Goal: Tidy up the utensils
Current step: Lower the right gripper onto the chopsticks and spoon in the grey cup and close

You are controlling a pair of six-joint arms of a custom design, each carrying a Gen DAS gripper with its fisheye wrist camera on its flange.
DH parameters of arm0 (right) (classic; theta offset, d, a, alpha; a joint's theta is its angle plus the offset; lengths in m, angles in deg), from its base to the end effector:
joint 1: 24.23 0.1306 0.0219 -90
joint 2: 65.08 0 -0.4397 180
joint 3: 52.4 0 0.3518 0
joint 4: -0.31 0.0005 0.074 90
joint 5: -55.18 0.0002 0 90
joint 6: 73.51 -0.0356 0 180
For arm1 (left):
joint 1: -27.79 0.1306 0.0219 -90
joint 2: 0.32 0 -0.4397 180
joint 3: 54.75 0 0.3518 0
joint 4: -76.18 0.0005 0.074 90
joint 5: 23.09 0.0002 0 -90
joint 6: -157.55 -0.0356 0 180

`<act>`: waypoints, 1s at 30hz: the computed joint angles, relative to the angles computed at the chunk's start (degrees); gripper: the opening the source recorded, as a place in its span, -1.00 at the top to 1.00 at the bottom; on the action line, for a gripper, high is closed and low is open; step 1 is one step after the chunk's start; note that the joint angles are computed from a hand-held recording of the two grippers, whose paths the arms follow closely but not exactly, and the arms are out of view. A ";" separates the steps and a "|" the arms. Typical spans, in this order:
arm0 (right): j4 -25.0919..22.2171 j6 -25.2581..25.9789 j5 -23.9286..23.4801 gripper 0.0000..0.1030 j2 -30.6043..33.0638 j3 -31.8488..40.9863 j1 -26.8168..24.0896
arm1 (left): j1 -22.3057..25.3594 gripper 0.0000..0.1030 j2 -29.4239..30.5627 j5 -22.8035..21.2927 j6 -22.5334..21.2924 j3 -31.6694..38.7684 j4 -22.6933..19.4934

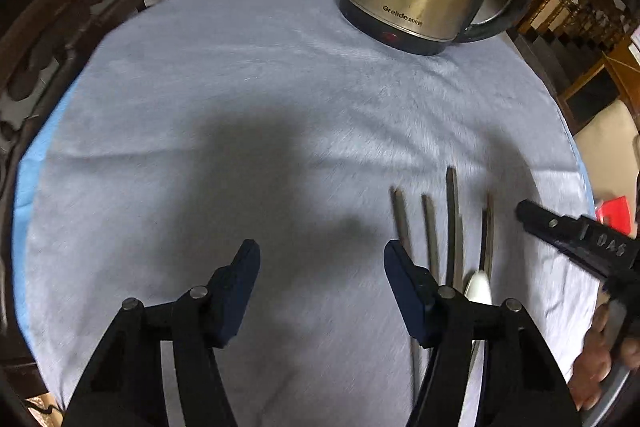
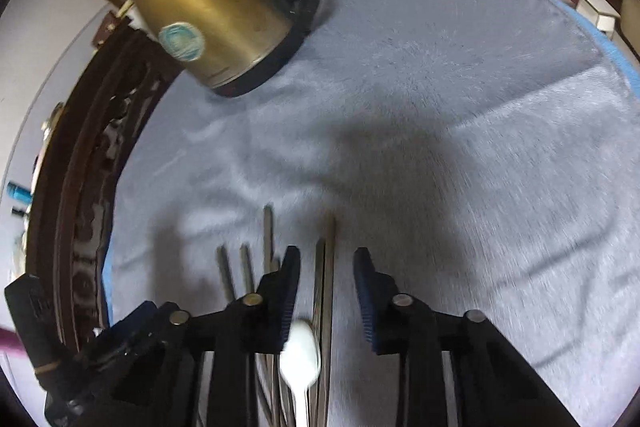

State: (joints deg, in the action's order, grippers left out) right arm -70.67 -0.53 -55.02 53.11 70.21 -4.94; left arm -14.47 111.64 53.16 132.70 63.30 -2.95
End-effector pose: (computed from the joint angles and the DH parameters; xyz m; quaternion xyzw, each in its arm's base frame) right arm 0.5840 0.2169 0.4466 -0.0547 0.9631 0.2255 0.1365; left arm 0.4255 -0.3758 0.4718 -0.2121 0.9589 -0.0479 0.1821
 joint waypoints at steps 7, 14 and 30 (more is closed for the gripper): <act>-2.18 -3.04 2.12 0.69 4.28 4.24 1.09 | 2.70 0.03 3.98 4.38 -0.85 3.32 0.28; -4.51 -0.25 11.74 0.83 5.85 7.57 3.94 | 2.52 0.24 6.83 2.24 -0.96 7.96 -2.85; 9.58 1.06 1.80 0.91 -0.37 -5.16 -1.16 | 1.44 0.42 6.79 4.81 1.63 8.76 -0.14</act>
State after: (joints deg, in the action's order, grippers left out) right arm -61.09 0.53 -53.22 52.74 65.05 -6.10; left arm -13.04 118.43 57.97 134.32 72.06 -3.09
